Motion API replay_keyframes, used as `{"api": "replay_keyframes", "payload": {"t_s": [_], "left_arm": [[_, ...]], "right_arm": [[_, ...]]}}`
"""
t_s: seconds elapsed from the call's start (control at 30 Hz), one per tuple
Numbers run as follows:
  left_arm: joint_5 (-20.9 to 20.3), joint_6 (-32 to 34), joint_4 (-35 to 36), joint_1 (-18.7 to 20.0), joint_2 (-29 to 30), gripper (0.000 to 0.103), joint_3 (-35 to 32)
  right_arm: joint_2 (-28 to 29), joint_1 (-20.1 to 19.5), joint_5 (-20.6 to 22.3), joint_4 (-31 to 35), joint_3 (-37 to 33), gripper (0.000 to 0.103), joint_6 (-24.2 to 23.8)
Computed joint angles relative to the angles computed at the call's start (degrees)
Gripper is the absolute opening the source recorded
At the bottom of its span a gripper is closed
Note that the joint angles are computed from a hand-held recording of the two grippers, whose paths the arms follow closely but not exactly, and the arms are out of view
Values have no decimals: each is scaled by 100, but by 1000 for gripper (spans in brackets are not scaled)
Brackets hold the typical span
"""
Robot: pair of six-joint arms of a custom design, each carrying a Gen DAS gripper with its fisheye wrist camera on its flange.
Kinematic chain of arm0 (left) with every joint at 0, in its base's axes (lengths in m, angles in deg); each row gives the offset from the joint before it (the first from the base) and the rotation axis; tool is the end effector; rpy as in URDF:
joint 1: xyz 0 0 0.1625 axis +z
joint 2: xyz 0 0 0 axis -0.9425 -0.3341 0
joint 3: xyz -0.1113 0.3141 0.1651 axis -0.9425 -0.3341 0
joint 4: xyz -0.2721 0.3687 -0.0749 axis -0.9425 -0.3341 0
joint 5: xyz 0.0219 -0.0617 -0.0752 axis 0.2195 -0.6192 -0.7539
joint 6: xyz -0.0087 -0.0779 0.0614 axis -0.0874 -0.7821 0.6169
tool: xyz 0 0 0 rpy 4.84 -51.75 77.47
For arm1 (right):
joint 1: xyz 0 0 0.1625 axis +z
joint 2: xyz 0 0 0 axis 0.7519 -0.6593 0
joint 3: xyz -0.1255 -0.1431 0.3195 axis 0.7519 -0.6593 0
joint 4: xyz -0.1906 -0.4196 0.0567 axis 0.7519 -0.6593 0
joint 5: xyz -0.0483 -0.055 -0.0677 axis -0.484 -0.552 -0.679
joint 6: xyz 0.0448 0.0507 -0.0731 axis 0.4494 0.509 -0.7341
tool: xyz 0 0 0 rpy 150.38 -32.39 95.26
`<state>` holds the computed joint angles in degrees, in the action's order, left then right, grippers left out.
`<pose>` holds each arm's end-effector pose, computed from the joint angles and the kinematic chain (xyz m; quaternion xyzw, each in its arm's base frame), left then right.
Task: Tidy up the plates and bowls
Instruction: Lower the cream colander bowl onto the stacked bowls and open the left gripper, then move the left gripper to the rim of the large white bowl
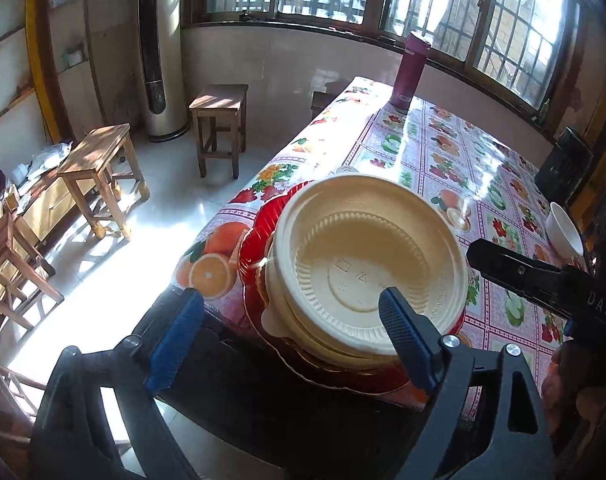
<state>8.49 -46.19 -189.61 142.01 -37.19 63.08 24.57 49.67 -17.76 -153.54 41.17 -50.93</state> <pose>-0.0371 -0.6819 0.2169 0.2669 0.8935 -0.2621 0.2483 0.2011 -0.6541 -0.0015 -0.0018 -0.9148 0.3890 0.1090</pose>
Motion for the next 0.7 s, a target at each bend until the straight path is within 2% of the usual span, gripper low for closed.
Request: {"api": "replay_keyframes", "payload": {"t_s": [0.03,0.07,0.13,0.2,0.37,0.53,0.7], "left_arm": [[-88,92,-199,-16,-39,101,63],[-208,140,-314,-35,-83,103,118],[-487,156,-361,-82,-143,103,167],[-714,183,-288,-145,-140,103,169],[-796,448,-163,-505,75,103,246],[-876,490,382,-859,365,103,256],[-872,368,829,-1166,668,103,223]], "right_arm": [[-56,-24,55,-55,63,98,4],[-118,-41,71,-105,130,103,-6],[-230,-62,28,-233,256,103,-137],[-344,-68,-217,-401,399,103,-313],[-719,-162,-819,-1201,974,103,-640],[-1449,-548,-1012,-1981,1870,103,-433],[-2239,-1171,-944,-2636,2788,103,-9]]}}
